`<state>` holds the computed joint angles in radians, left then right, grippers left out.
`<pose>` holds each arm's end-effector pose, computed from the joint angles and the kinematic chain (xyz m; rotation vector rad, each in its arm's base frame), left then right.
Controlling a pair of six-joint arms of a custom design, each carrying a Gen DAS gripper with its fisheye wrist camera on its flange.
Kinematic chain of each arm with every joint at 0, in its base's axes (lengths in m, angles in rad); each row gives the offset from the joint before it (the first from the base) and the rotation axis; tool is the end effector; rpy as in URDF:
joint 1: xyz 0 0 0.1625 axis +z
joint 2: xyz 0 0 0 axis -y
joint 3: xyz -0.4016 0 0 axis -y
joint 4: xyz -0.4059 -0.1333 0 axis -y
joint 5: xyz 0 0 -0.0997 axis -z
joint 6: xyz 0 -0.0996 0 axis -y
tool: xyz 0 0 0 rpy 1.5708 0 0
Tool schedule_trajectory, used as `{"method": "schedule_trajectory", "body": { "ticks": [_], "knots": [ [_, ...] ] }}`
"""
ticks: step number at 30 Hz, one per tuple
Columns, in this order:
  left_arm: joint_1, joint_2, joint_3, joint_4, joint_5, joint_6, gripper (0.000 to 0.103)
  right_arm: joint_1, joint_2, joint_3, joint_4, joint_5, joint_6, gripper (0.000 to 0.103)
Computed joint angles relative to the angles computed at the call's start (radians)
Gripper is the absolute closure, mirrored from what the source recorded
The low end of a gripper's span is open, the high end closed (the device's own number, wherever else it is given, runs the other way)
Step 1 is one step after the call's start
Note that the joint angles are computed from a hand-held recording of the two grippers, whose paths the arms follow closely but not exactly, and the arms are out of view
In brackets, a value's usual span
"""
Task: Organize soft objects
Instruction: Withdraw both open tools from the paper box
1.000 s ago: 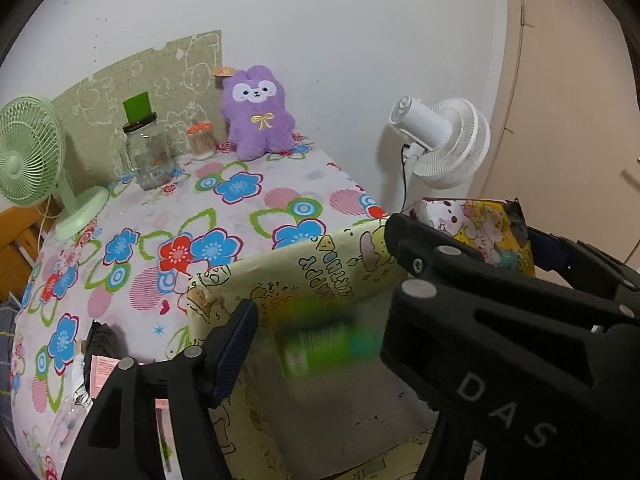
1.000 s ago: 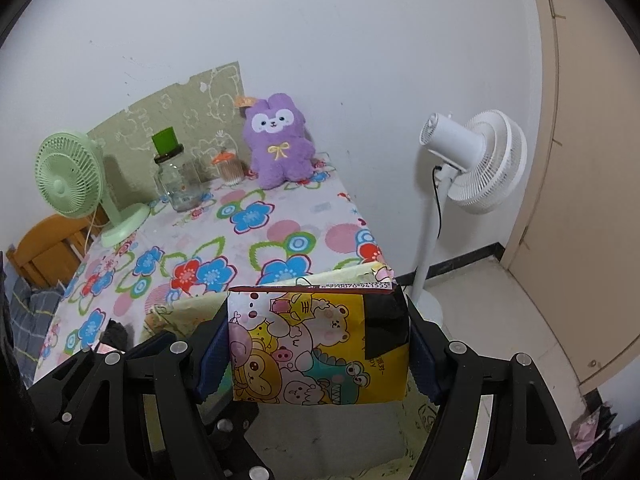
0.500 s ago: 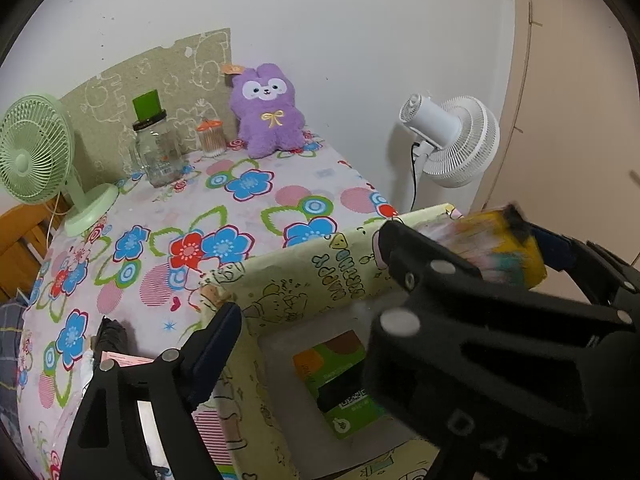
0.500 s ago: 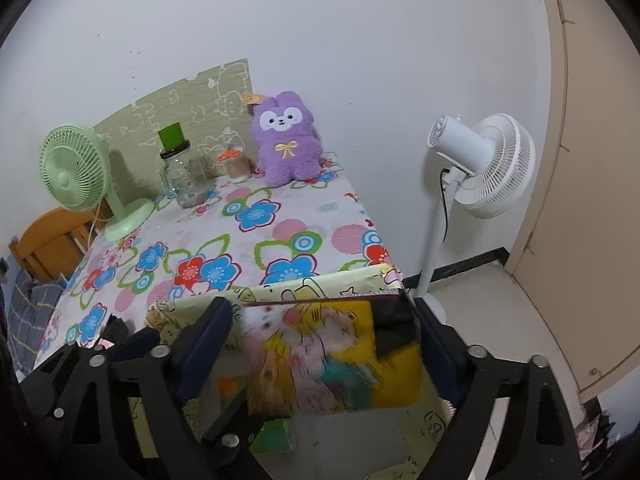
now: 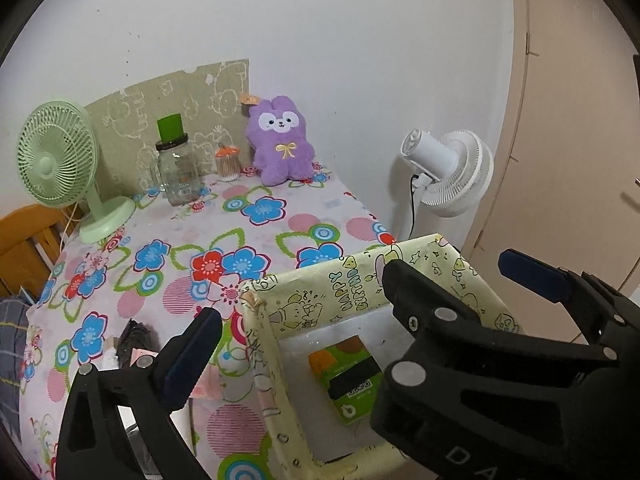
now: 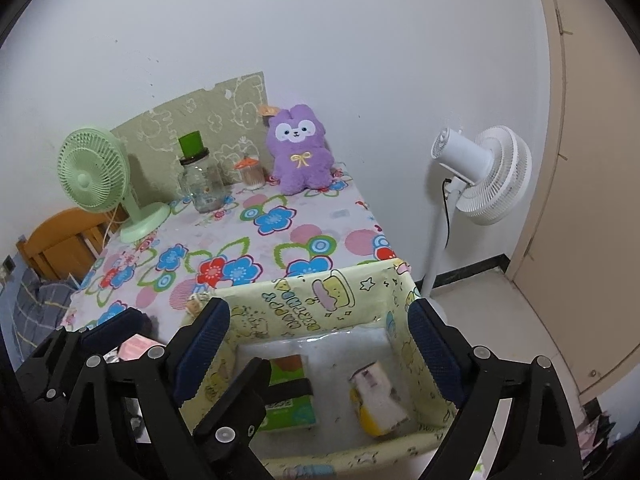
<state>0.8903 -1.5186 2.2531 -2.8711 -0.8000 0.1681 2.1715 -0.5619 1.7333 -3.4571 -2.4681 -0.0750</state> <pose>-0.1222 -0.4731 0.2846 0.7244 2.2859 -0.9145 0.3926 -0.4749 0.0210 0.3607 -2.2358 1.0827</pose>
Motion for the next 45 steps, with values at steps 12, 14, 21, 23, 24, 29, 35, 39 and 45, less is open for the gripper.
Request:
{"method": "schedule_trajectory", "body": {
  "ticks": [12, 14, 21, 23, 24, 29, 35, 39, 45],
  "knots": [
    [-0.058, -0.132, 0.070, 0.046, 0.035, -0.034, 0.000, 0.071, -0.004, 0.019, 0.010, -0.041, 0.049, 0.009],
    [-0.068, -0.155, 0.083, 0.049, 0.042, -0.037, 0.000, 0.084, -0.001, 0.020, 0.004, -0.050, 0.048, 0.009],
    [-0.105, -0.228, 0.123, 0.067, 0.076, -0.048, 0.000, 0.126, 0.004, 0.025, 0.000, -0.075, 0.059, 0.009],
    [-0.113, -0.250, 0.132, 0.080, 0.083, -0.054, 0.000, 0.135, 0.007, 0.026, 0.001, -0.080, 0.065, 0.009],
    [-0.117, -0.264, 0.139, 0.085, 0.088, -0.056, 0.000, 0.140, 0.008, 0.026, 0.002, -0.081, 0.068, 0.009],
    [-0.131, -0.311, 0.157, 0.103, 0.105, -0.059, 0.000, 0.161, 0.016, 0.025, 0.005, -0.082, 0.073, 0.009],
    [-0.138, -0.362, 0.178, 0.115, 0.126, -0.051, 0.000, 0.180, 0.031, 0.016, 0.007, -0.074, 0.076, 0.009],
    [-0.138, -0.400, 0.190, 0.127, 0.130, -0.045, 0.000, 0.195, 0.051, 0.003, -0.011, -0.072, 0.049, 0.009],
    [-0.127, -0.439, 0.203, 0.124, 0.127, -0.021, 0.001, 0.209, 0.070, -0.015, 0.016, -0.070, 0.056, 0.009]
  ]
}}
